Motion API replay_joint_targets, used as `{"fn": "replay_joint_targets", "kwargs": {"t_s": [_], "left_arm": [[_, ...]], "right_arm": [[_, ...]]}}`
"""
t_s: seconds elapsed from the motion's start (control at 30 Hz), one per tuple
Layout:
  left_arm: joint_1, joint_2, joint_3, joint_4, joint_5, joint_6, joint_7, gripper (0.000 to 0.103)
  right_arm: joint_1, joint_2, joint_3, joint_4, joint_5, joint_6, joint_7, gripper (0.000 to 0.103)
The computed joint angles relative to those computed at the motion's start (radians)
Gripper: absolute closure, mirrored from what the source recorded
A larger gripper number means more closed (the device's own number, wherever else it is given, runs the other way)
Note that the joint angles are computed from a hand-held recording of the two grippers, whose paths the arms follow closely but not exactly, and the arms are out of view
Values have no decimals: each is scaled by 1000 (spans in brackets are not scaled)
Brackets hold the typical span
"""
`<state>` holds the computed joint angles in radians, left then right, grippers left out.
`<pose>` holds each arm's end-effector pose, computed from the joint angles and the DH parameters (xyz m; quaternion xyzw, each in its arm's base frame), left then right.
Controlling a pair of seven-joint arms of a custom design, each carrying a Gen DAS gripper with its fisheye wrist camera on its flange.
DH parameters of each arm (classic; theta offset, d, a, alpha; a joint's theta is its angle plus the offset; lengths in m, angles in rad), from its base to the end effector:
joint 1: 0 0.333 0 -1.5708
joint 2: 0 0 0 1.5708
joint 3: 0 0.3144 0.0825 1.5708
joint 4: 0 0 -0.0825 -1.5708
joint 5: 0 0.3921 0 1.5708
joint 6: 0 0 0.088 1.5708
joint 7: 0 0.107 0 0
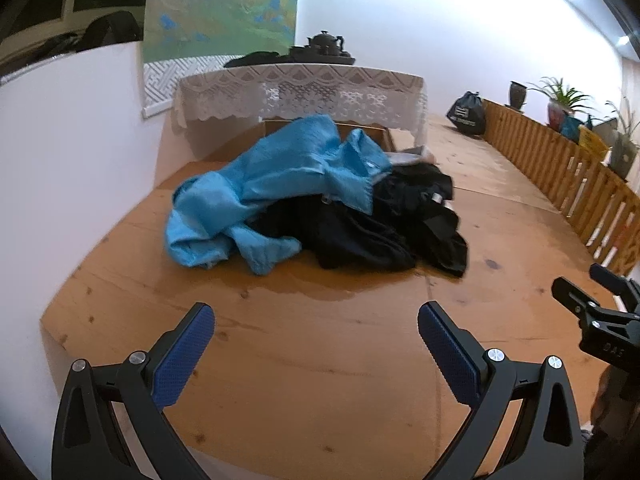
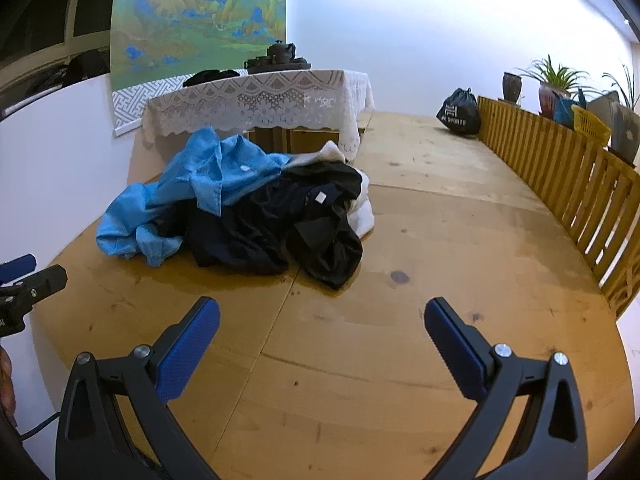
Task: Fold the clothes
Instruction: 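Move both open tools toward the blue shirt on the clothes pile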
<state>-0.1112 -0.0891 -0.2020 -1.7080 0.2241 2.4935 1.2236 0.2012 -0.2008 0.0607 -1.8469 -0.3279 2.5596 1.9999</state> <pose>0.5580 -0.1887 0.7147 -0.6082 0.6653 -0.3297 0.2806 0.5328 0.1518 0.7135 -0.6360 0.6208 -0.3173 0.3307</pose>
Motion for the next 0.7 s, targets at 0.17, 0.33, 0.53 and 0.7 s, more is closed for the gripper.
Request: {"fn": "replay_joint_targets", "kwargs": {"t_s": [0.17, 0.33, 0.53, 0.7], "left_arm": [[5, 46, 13, 43, 4, 4, 10, 0], [0, 95, 26, 91, 94, 12, -36, 0], [3, 114, 46, 90, 237, 117, -127, 0], [-7, 165, 66, 160, 205, 93, -106, 0]], "right_arm": [[16, 72, -19, 66, 101, -35, -67, 0], [-2, 127, -4, 123, -42, -43, 21, 0], [-10, 153, -27, 154, -22, 60, 11, 0], [-12, 196, -35, 211, 67, 70, -41, 0]]}}
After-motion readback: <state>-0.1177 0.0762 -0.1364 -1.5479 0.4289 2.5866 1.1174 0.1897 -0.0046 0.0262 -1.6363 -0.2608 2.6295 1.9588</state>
